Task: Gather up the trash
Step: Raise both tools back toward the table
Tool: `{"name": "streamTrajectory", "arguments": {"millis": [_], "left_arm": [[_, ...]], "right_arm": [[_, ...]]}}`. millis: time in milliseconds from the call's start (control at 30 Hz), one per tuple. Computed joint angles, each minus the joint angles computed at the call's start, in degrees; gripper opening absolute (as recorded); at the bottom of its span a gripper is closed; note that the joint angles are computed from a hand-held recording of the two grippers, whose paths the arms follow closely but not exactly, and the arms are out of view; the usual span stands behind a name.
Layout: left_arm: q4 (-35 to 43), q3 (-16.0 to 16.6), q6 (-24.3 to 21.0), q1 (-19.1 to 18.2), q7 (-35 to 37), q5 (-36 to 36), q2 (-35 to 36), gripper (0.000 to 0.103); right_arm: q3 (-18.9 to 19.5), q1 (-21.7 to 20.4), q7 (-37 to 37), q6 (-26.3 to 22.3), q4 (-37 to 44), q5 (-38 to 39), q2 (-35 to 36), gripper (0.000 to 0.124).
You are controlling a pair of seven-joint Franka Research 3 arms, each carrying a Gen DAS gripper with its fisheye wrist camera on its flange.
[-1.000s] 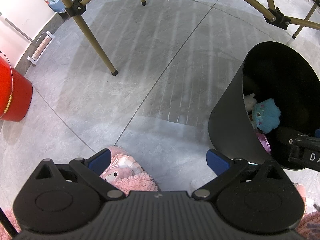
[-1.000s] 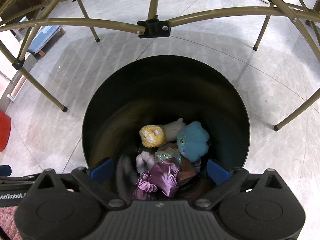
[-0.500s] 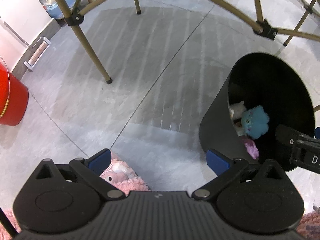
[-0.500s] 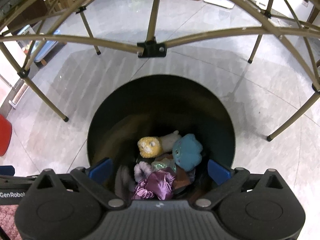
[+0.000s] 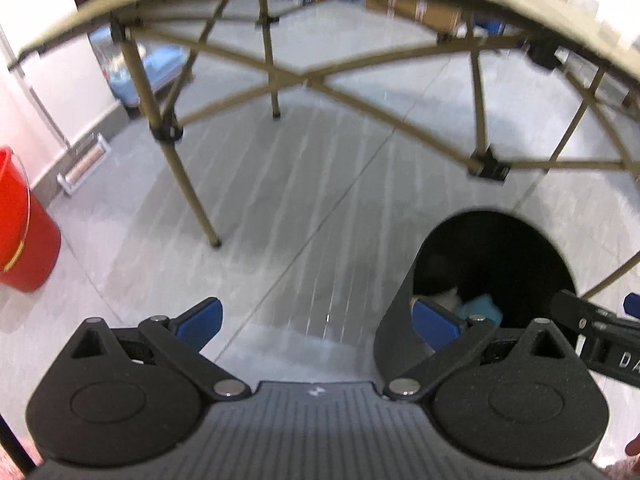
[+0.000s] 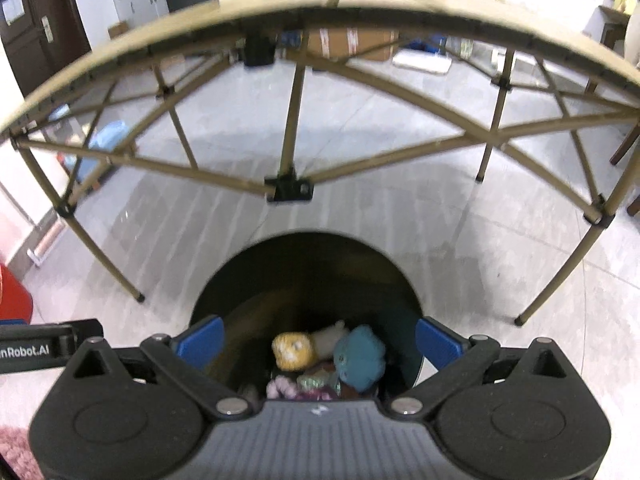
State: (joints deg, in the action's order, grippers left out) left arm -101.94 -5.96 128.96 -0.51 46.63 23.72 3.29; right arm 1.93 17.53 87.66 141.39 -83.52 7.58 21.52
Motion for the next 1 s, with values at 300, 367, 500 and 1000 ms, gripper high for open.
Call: {"name": "streamTrajectory", "arguments": {"millis": [300, 367, 500, 1000], "left_arm": [[1.89, -0.45, 4.33, -1.00, -4.02, 4.10, -0.87, 0.103], [2.32, -0.51, 4.97, -1.08, -4.31, 4.66, -1.28, 0.103], [4.06, -0.80, 4.79, -1.57, -4.80, 7.33, -1.56, 0.103], [15.90, -0.29, 5.38, -2.44, -2.20, 9.64, 3.24, 0.103]], "right_arm": [[0.37, -1.37, -3.28, 11.22, -6.82, 2.25, -5.06, 0.103], [0.60, -1.99, -4.19, 12.90, -7.44, 3.56, -5.95, 0.103], [0.86, -2.77, -5.25, 16.25, -7.11, 5.84, -6.47, 0.103], [2.04, -5.11, -10.08, 21.15, 9.73, 11.46, 1.39, 0.103]]}}
